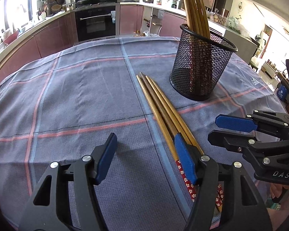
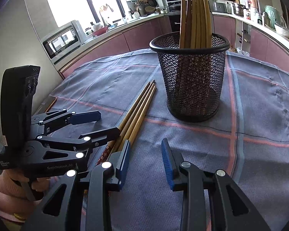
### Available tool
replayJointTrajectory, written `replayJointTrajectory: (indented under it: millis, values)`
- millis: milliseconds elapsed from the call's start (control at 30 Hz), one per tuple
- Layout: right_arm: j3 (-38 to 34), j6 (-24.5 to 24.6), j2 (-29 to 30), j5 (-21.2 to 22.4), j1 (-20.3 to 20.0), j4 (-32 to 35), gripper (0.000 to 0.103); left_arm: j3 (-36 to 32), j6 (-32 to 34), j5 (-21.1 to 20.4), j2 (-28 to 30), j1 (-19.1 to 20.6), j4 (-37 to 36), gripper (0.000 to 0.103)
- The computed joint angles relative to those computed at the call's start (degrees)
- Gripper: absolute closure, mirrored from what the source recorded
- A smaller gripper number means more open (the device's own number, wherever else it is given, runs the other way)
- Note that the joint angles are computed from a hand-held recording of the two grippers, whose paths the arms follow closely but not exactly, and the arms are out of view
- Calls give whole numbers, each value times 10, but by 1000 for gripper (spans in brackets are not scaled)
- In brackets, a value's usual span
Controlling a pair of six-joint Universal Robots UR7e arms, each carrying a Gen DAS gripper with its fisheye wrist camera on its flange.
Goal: Organize utensils
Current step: 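Move both open grippers back down to the chopsticks on the cloth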
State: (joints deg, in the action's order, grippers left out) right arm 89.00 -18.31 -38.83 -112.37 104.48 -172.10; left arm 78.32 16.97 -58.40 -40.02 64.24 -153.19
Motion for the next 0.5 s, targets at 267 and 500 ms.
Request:
replayJointTrajectory:
  millis: [267, 500]
  values:
    - [-11, -5, 9, -1, 3, 5, 72, 3, -17, -9, -6, 4, 1, 50]
    - [-31, -12, 23, -6, 7, 17, 72, 1, -30, -22, -8, 9, 5, 55]
